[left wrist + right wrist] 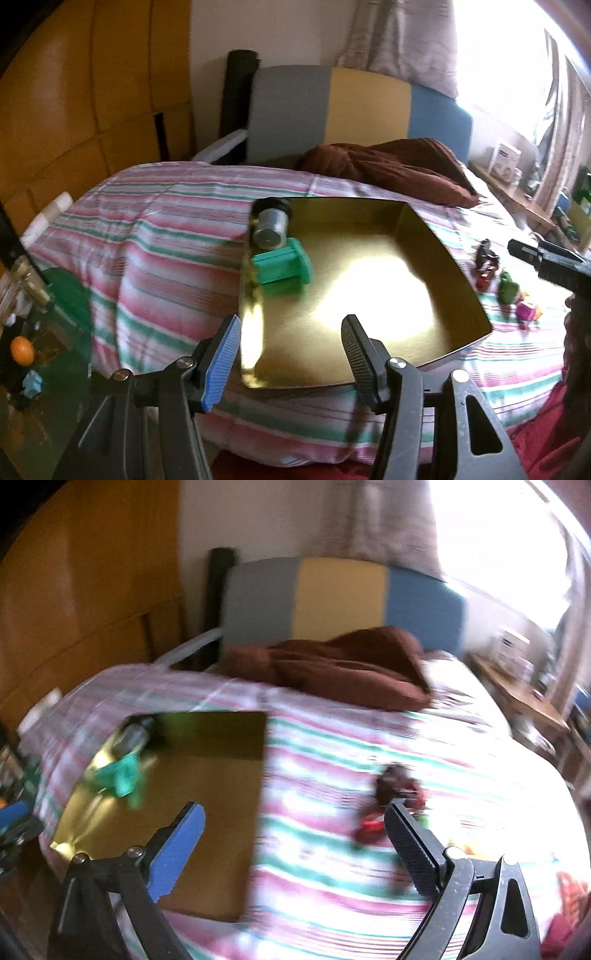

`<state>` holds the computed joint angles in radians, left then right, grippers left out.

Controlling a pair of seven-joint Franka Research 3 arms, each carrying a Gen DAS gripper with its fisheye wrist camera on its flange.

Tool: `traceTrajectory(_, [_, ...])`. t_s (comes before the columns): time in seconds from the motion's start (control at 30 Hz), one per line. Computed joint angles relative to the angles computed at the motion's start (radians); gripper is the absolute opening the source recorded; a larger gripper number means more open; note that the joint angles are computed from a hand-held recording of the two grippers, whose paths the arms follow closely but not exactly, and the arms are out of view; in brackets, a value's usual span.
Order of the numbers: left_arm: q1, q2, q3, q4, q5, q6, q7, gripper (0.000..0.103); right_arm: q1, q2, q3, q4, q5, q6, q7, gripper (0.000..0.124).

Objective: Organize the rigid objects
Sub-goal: 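Move both grippers back over the pile of toys, then grasp the dark brown gear-shaped piece with the left gripper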

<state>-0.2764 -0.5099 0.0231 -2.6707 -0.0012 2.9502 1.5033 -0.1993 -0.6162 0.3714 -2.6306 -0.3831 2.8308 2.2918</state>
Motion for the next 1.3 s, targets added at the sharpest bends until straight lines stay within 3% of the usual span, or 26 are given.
traceTrajectory(0.17, [-0.124,0.036,0.057,0.052,-0.062,-0.002,0.103,0.063,-0.123,-0.108,-0.048,-0.064,-0.005,-0.027,0.055,0.100])
traceTrajectory(0.23, [-0.223,0.058,0.115,0.086,-0.137,-0.013,0.188,0.069,-0.208,-0.150,-0.061,-0.099,-0.002,-0.026,0.105,0.101])
traceTrajectory(0.4, [-0.363,0.142,0.165,0.210,-0.314,-0.090,0.351,0.071,-0.342,-0.193,-0.092,-0.185,0.041,0.009,0.188,0.101])
traceTrajectory(0.47, [-0.416,0.200,0.187,0.290,-0.405,-0.158,0.435,0.077,-0.359,-0.199,-0.112,-0.218,0.076,0.013,0.202,0.101])
traceTrajectory(0.53, [-0.440,0.267,0.187,0.371,-0.475,-0.219,0.486,0.079,-0.317,-0.194,-0.181,-0.234,0.147,0.015,0.188,0.101])
traceTrajectory(0.6, [-0.459,0.344,0.187,0.463,-0.562,-0.289,0.552,0.083,-0.312,-0.205,-0.195,-0.247,0.184,0.037,0.172,0.101])
traceTrajectory(0.73, [-0.432,0.476,0.139,0.623,-0.589,-0.398,0.549,0.089,-0.270,-0.202,-0.223,-0.250,0.254,0.050,0.110,0.101])
traceTrajectory(0.87, [-0.409,0.597,0.070,0.746,-0.491,-0.375,0.485,0.089,-0.249,-0.176,-0.227,-0.235,0.299,0.070,0.050,0.101])
traceTrajectory(0.97, [-0.386,0.694,0.040,0.860,-0.423,-0.434,0.400,0.087,-0.238,-0.162,-0.223,-0.231,0.324,0.084,0.012,0.101])
traceTrajectory(1.07, [-0.380,0.779,0.019,0.953,-0.325,-0.440,0.314,0.074,-0.230,-0.153,-0.220,-0.227,0.346,0.089,-0.017,0.101])
traceTrajectory(1.23, [-0.342,0.900,-0.040,1.099,-0.263,-0.500,0.272,0.073,-0.220,-0.150,-0.226,-0.235,0.386,0.104,-0.045,0.102])
traceTrajectory(1.3, [-0.306,0.949,-0.084,1.165,-0.286,-0.545,0.286,0.064,-0.214,-0.149,-0.233,-0.236,0.404,0.103,-0.054,0.102])
